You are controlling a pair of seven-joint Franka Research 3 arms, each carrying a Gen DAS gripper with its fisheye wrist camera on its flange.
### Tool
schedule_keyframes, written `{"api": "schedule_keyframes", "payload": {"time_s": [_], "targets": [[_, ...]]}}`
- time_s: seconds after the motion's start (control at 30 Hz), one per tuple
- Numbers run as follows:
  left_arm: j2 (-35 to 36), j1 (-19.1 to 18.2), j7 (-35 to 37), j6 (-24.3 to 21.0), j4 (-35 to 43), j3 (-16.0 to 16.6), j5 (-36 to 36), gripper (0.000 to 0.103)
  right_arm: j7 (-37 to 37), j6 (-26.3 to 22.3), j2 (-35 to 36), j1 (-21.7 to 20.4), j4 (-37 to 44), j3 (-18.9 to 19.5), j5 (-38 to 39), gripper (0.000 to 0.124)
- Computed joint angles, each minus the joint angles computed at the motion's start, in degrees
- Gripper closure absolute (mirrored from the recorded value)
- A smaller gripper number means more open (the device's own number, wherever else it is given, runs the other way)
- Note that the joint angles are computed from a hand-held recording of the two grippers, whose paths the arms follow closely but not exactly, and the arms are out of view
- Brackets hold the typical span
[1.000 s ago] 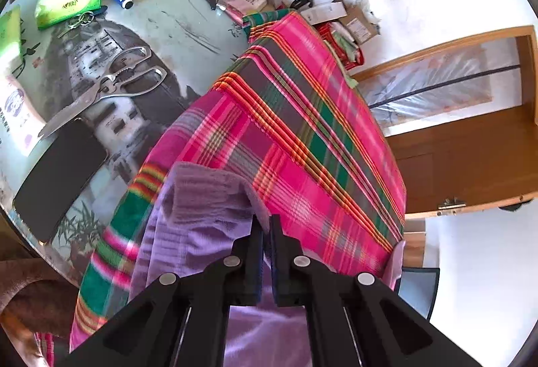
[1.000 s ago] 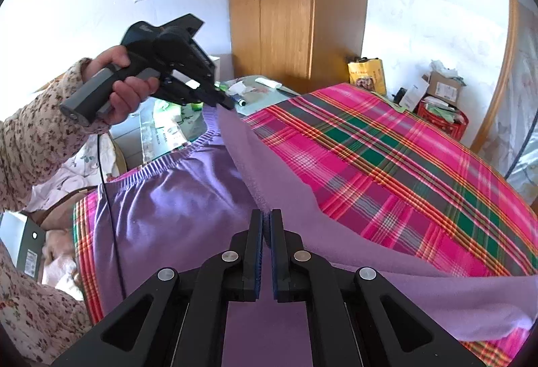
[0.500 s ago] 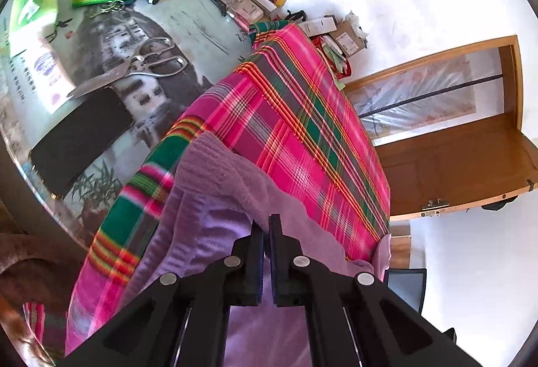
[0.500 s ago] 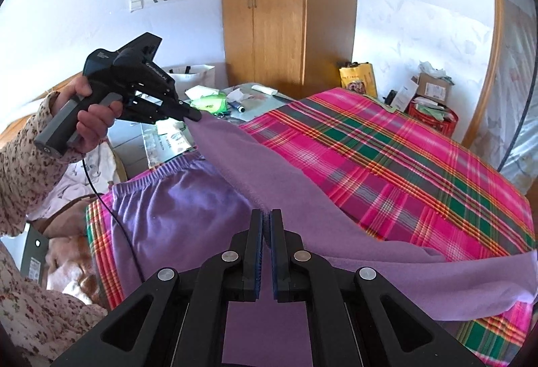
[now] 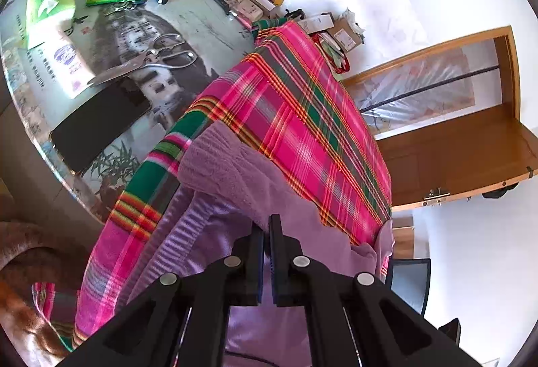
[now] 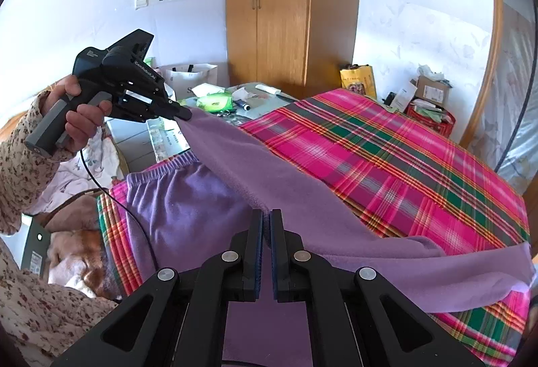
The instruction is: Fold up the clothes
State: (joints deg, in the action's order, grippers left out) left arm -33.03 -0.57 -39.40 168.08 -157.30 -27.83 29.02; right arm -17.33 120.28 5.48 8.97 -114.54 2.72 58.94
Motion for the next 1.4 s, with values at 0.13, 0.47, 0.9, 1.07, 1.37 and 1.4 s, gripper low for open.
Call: {"api": "schedule_keyframes", "payload": {"time_s": [0.13,0.47,0.9,1.07,1.37,1.4], "targets": [[-0.05,-2.61,1.42,-2.22,0.42,1.32,-1.14,0.100,-0.57,0.46,-0.91,-0.06,-1.34,-0.14,0.18,0.119],[-0.80,-8.20,2.07,-8.71,1.57,2.56,-4.01,0.100,-2.32,0.18,-3.32,-0.16,-4.49,-1.05,0.35,0.119],[-1.86,-14.01,3.21,-13.68,1.20,3.95,-7.84,0.100,-4.71,-0.78,-6.24,0.09,-9.16,-2.30,-1.03,0.119],[-2.21,-14.07,0.40,-11.96,-0.04,2.68,-7.40,0.100,-5.36,-0.18,-7.43,0.05,-11.06,-2.61,-1.81,0.119],[-0.82,-13.19,-5.99,-7.26,-2.34,-0.53,-5.73,0.100,-5.32,0.34,-8.22,-0.23,-13.19,-3.21,-2.91,0.119],[-0.38,-13.00,-6.70,-6.63,-2.49,-0.91,-5.40,0.100,-5.49,0.72,-8.34,-0.23,-13.56,-3.22,-3.02,0.119]]}}
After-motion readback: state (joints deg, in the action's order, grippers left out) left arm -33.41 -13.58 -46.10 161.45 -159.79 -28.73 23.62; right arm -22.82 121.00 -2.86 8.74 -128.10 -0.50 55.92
